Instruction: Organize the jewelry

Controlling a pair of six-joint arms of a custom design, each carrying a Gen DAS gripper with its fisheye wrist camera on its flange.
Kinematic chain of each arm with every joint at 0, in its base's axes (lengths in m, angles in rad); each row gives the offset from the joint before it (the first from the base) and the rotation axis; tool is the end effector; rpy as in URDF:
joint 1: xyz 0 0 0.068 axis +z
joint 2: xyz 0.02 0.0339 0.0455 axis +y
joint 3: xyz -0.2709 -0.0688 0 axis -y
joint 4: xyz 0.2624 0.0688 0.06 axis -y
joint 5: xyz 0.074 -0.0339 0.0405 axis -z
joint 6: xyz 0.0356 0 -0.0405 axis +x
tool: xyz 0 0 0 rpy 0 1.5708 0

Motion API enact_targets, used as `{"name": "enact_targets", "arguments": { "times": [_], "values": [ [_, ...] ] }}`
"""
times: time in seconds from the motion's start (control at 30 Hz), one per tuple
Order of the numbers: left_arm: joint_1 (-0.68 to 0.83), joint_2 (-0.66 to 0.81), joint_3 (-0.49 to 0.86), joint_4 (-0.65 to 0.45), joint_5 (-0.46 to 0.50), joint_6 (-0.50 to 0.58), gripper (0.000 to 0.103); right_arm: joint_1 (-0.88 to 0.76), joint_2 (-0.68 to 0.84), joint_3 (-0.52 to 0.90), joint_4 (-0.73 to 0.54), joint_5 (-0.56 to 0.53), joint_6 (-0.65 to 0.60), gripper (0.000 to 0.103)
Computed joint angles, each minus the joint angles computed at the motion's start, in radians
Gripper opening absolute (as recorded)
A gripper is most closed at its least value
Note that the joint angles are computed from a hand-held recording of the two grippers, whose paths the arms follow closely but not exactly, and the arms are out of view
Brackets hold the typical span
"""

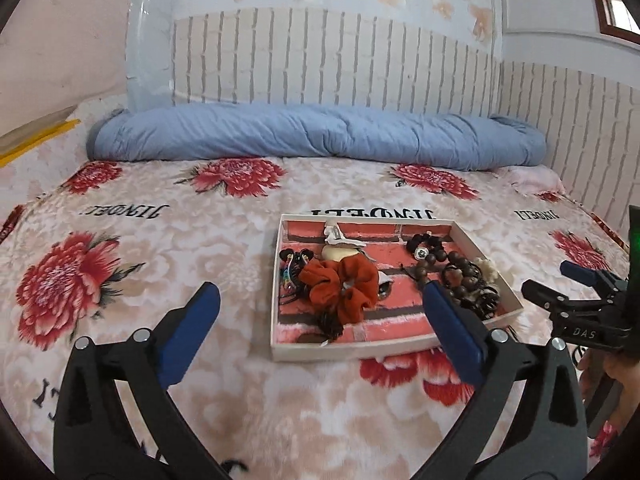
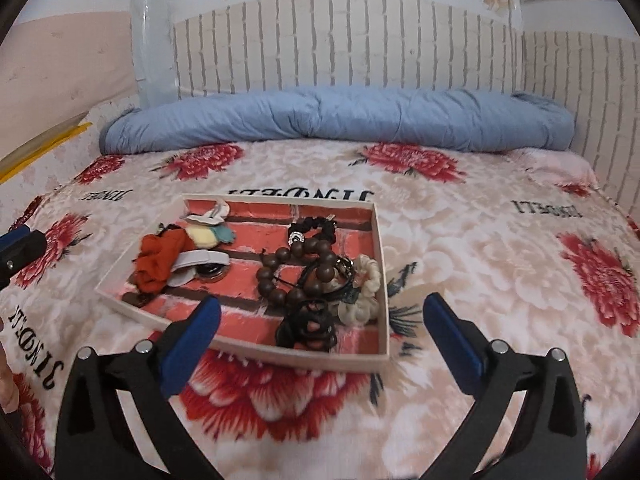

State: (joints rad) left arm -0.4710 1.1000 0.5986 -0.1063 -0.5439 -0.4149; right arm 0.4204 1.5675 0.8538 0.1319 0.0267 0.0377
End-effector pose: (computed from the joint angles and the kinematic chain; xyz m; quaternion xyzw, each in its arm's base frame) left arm 0.2239 -0.0933 0.2218 -0.1004 0.8569 0.0239 0.5051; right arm 0.3184 0.1413 0.1978 -0.1612 0.8653 0.0963 0.4648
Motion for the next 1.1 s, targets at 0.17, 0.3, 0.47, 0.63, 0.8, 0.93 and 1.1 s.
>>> {"name": "enact_targets", "arguments": {
  "times": [0.17,0.3,0.47,0.63,0.8,0.93,1.1],
  "values": [
    [-0.175,-0.121,-0.066,-0.119,-0.212,-0.098,0.098,0.026,-0.196,-0.19,0.044,0.012,0.005,0.099],
    [-0.352,-0.193,-0.11,-0.244,-0.37,-0.265,0.098,0.053,-0.331,-0.336,0.09,0.03,0.021,0.099],
    [-0.561,-0.174,-0.127,-0.401,-0.527,-0.523,0.098,0.094,-0.479,-0.498,0.125,0.068,0.031,0.099],
    [-0.758,-0.01,-0.092,-0.66,-0.664,-0.946,0.098,0.12,-0.607,-0.612,0.158,0.113,0.053,0.099],
    [-0.823,0.105,-0.067,-0.772,-0.696,-1.125,0.098,0.135,-0.699,-0.683,0.203,0.147,0.062,0.099],
    [-0.837,0.139,-0.063,-0.77,-0.705,-1.134,0.098,0.153,-0.671,-0.695,0.24,0.169,0.065,0.099],
    [-0.847,0.182,-0.057,-0.766,-0.713,-1.144,0.098,0.145,-0.688,-0.717,0.259,0.162,0.068,0.099]
  ]
}}
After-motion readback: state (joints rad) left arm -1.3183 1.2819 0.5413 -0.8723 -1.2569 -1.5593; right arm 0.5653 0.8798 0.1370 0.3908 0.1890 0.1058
